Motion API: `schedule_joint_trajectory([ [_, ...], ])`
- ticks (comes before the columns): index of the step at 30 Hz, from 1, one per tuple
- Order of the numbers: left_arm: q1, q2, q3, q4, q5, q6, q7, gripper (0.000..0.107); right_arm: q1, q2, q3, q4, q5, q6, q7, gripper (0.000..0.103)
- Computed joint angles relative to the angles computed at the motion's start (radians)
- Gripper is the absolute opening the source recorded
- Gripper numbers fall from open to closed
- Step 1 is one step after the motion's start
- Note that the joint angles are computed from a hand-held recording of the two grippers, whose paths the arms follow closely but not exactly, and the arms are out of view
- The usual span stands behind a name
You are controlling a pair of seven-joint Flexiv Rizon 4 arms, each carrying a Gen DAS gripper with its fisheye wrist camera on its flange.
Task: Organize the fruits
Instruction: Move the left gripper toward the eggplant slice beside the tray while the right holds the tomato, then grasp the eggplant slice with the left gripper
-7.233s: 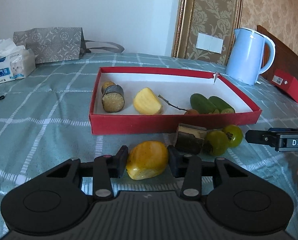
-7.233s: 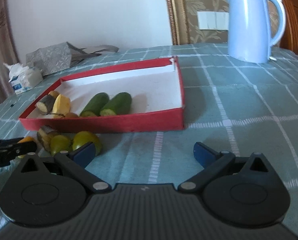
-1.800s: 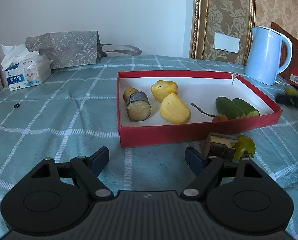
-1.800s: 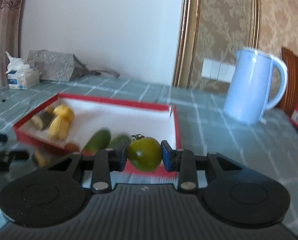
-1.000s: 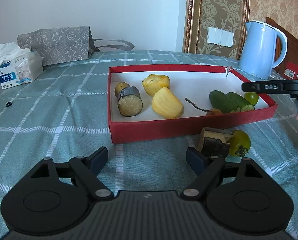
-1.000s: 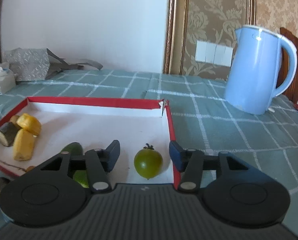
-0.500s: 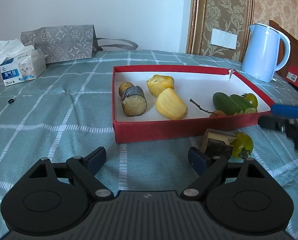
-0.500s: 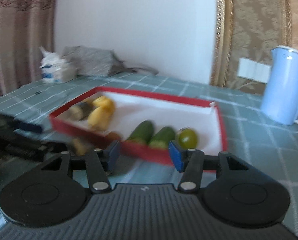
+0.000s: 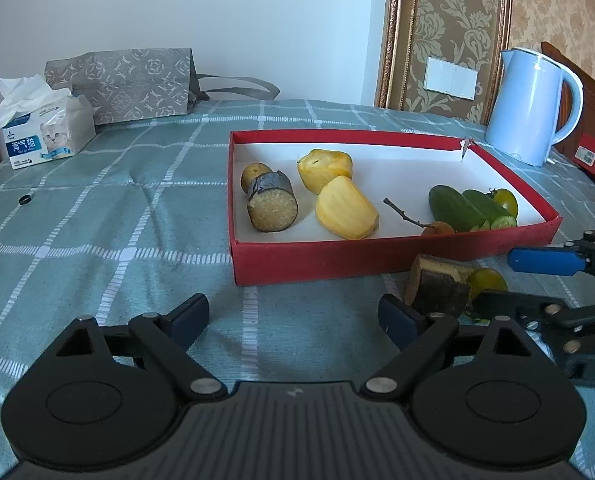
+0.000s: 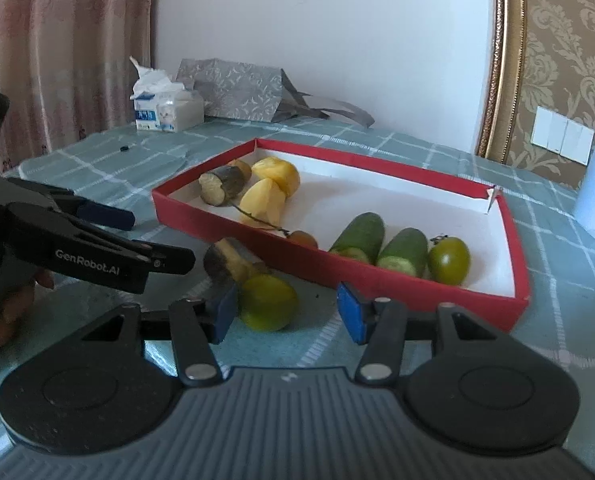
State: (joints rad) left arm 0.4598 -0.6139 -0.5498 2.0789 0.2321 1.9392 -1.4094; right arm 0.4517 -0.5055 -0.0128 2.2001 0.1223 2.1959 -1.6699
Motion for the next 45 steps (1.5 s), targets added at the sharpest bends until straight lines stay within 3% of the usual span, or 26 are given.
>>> schedule_joint_trajectory([
  [6, 0.0, 0.001, 0.0, 0.0, 0.001, -0.002, 0.0, 0.093, 0.097, -0.004, -0.073, -0.025, 0.075, -0.06, -0.053, 0.052],
  [11, 0.001, 0.001, -0.002, 0.0, 0.001, -0.004, 0.002, 0.095, 0.117, -0.003, -0.089, -0.03, 0.1, -0.074, -0.057, 0.033],
  [16, 0.001, -0.001, -0.003, 0.0, -0.001, -0.004, 0.004, 0.096, 0.153, 0.001, -0.121, -0.026, 0.128, -0.083, -0.074, 0.031],
  [23, -0.021, 0.003, 0.028, 0.006, -0.005, 0.042, -0.027, 0.096, 0.369, 0.0, -0.35, -0.011, 0.352, -0.12, -0.114, 0.031],
  [28, -0.051, -0.002, 0.073, 0.012, 0.075, 0.17, -0.065, 0.096, 0.338, 0.004, -0.352, 0.006, 0.372, -0.104, -0.082, 0.031],
  [30, -0.028, -0.018, 0.053, 0.006, 0.153, 0.219, -0.085, 0.096, 0.293, 0.012, -0.314, 0.006, 0.345, -0.108, -0.064, 0.031],
  [33, -0.032, -0.033, 0.054, -0.014, 0.25, 0.266, -0.095, 0.098, 0.325, 0.007, -0.348, 0.004, 0.348, -0.124, -0.069, 0.031],
  [36, -0.11, -0.011, 0.118, -0.045, 0.272, 0.207, -0.06, 0.098, 0.312, 0.009, -0.338, 0.006, 0.334, -0.122, -0.057, 0.031],
  [45, -0.035, -0.034, -0.034, -0.066, 0.228, 0.013, 0.02, 0.098, 0.316, 0.009, -0.345, 0.011, 0.327, -0.12, -0.051, 0.031],
])
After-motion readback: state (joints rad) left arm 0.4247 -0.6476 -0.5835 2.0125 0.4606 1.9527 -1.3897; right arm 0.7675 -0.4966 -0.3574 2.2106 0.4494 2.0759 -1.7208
